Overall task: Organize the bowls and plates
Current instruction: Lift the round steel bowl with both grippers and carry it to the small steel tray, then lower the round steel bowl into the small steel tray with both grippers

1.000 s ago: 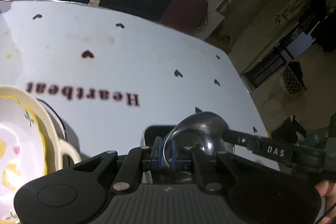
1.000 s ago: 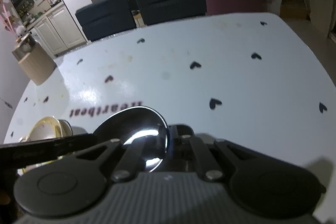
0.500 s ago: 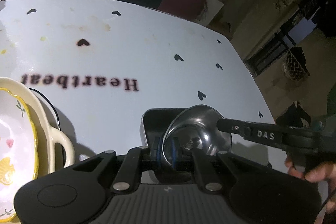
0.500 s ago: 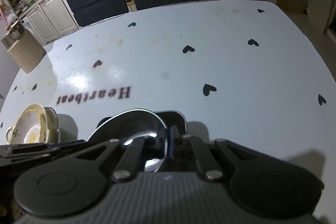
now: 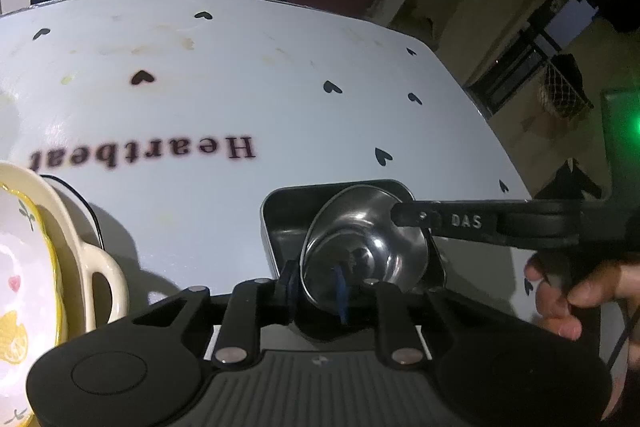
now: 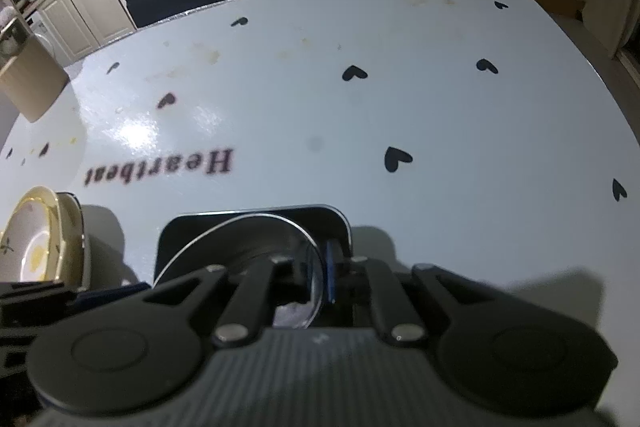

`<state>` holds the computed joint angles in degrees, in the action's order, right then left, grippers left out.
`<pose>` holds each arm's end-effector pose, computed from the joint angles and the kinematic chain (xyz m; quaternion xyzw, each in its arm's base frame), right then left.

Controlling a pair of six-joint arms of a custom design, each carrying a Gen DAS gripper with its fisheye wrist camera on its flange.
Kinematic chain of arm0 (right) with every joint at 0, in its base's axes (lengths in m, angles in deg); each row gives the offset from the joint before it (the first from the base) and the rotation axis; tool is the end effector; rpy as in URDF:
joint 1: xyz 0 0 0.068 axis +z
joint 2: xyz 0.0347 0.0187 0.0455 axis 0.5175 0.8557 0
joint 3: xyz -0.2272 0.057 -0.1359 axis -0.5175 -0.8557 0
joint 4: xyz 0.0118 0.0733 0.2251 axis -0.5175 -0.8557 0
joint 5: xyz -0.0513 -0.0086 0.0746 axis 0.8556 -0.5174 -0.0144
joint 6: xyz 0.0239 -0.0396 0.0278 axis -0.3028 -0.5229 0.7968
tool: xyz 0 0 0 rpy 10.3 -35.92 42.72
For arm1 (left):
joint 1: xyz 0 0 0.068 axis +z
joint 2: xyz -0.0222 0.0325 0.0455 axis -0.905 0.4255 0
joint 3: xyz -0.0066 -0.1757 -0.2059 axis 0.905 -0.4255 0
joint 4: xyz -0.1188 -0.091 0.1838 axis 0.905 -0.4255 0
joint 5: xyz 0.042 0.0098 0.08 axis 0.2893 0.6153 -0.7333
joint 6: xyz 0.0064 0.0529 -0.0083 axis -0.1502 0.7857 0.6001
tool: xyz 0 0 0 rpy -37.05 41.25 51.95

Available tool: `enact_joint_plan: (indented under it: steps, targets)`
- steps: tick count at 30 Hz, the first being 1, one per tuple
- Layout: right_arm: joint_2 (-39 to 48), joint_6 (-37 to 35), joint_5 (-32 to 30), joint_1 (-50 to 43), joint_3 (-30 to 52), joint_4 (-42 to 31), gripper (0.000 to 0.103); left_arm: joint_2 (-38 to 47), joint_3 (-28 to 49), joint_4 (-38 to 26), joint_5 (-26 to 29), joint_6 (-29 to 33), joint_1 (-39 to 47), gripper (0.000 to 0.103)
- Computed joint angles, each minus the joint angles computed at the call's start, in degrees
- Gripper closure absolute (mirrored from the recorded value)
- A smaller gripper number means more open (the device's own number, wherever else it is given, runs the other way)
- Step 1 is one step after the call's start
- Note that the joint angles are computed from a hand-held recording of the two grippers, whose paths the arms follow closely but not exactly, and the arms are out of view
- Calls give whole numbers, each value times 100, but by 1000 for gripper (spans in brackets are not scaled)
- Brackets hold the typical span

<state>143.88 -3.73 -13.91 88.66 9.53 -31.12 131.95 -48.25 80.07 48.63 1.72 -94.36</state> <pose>0.1872 0.2678 0.1141 0.1615 0.9593 0.0239 0.2305 0.1376 -0.0923 0.0969 0.2161 0.9204 -0.2536 0.2044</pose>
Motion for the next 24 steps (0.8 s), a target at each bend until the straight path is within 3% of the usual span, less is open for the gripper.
enact_joint_plan:
  steps: [14,20,24]
  targets:
    - [219,31,59,-21,259,-179,89,-45,-11,-205,101,306,-14,82]
    - [308,95,75,-40,377,-266,86,-82,-16,-301,215,405,6,77]
    - [317,228,150,-23,399,-243,79,-290,-22,-483,349,464,3,73]
